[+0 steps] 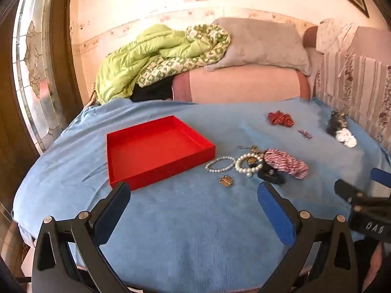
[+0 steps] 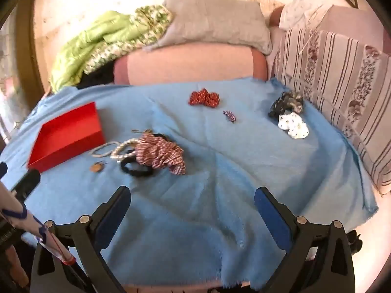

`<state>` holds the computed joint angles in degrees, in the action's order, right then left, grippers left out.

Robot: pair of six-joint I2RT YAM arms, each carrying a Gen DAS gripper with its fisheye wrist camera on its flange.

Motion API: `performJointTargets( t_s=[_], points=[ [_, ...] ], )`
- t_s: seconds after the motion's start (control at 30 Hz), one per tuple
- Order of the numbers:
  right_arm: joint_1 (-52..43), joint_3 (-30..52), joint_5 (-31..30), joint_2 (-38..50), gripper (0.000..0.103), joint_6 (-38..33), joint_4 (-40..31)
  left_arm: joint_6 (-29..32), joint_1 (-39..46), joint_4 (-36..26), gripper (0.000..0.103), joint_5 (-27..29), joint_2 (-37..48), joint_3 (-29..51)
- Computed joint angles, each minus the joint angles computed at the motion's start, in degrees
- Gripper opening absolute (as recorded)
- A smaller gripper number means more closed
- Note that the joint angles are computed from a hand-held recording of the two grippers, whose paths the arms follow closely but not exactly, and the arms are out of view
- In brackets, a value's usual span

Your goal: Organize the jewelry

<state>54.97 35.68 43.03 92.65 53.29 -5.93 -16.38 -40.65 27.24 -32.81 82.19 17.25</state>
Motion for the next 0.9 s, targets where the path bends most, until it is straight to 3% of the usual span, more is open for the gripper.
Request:
performJointTargets(
  t_s=[0.07, 0.37, 0.9],
  points=[
    [1.63, 0.2, 0.82, -0.93, 0.102, 1.03, -2.05, -0.52, -0.15, -3.21, 0.103, 0.1, -1.84, 0.59],
    [5.35, 3.12, 3.14, -4.12, 0.102, 2.36, -6.54, -4.36, -2.78, -2.79, 0.103, -3.11, -1.9, -1.3],
    [4.49, 2.87, -0.04, -2.15, 0.102, 2.4, -5.13, -5.47, -1.59, -7.32, 0.103, -1.75, -2.45, 0.29]
  ],
)
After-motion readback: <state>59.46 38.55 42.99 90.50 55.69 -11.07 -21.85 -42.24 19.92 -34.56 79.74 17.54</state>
